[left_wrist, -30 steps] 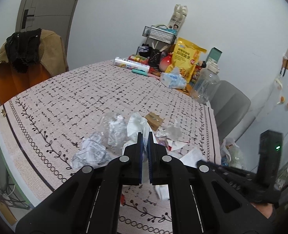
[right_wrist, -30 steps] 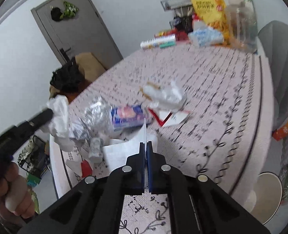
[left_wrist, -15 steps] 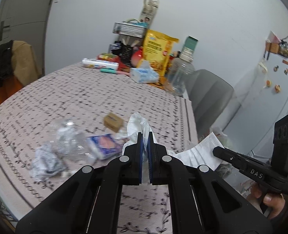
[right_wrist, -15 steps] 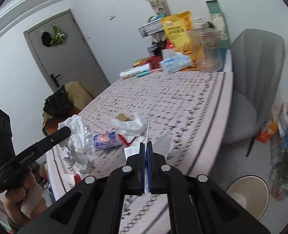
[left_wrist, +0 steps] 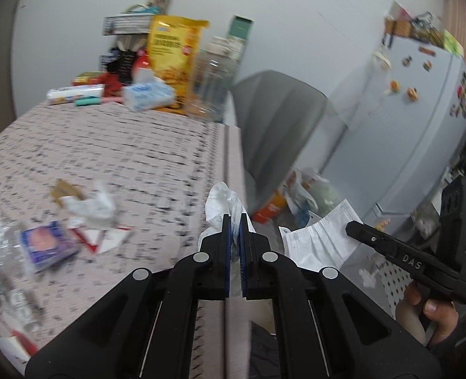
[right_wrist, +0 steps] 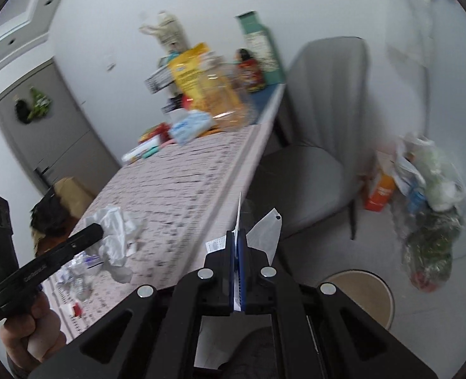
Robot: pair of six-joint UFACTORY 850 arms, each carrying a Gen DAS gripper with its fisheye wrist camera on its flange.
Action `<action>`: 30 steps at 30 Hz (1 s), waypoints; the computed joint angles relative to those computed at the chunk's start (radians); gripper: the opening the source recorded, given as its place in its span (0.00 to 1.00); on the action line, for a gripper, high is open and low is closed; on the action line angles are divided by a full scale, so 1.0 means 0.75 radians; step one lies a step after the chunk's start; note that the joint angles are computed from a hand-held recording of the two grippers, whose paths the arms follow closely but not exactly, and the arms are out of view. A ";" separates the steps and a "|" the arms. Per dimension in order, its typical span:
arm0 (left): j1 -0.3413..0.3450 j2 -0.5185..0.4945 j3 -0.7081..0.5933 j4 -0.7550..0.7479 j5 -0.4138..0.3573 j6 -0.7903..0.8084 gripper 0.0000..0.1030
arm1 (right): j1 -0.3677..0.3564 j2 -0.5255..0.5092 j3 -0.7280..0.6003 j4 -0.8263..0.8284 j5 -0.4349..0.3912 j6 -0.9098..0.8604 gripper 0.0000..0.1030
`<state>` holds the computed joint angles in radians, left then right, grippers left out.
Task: Collect trash
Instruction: 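Carry both tissues over the white bin and open both tools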
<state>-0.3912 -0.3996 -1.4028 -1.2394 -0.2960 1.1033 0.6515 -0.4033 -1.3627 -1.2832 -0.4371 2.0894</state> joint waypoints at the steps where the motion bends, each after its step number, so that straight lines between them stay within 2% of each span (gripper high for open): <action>1: -0.018 -0.025 -0.030 0.054 -0.011 -0.048 0.05 | -0.011 0.018 0.037 -0.011 0.000 0.032 0.03; 7: -0.100 -0.150 -0.172 0.335 -0.065 -0.305 0.05 | -0.075 0.062 0.173 -0.052 0.023 0.182 0.03; 13: -0.178 -0.283 -0.322 0.569 -0.120 -0.522 0.05 | -0.141 0.072 0.309 -0.126 0.100 0.390 0.03; 20: -0.231 -0.454 -0.509 0.857 -0.197 -0.845 0.05 | -0.213 0.062 0.457 -0.474 0.192 0.845 0.07; 21: -0.238 -0.480 -0.537 0.892 -0.215 -0.887 0.05 | -0.224 0.056 0.470 -0.550 0.207 0.922 0.10; 23: -0.258 -0.535 -0.598 0.960 -0.252 -0.964 0.05 | -0.248 0.043 0.498 -0.656 0.228 1.049 0.45; 24: -0.265 -0.552 -0.618 0.979 -0.266 -0.987 0.05 | -0.252 0.042 0.511 -0.698 0.219 1.114 0.70; 25: -0.277 -0.584 -0.653 1.012 -0.286 -1.024 0.05 | -0.249 0.048 0.541 -0.778 0.184 1.227 0.72; 27: -0.294 -0.626 -0.698 1.061 -0.314 -1.079 0.05 | -0.260 0.055 0.574 -0.866 0.199 1.325 0.72; 30: -0.314 -0.683 -0.755 1.094 -0.361 -1.132 0.05 | -0.271 0.076 0.626 -0.852 0.198 1.356 0.72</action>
<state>-0.6268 -0.9115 -1.9690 -0.4186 -0.5671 0.2545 0.4482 -0.3463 -0.8933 -1.9224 -0.2887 3.1066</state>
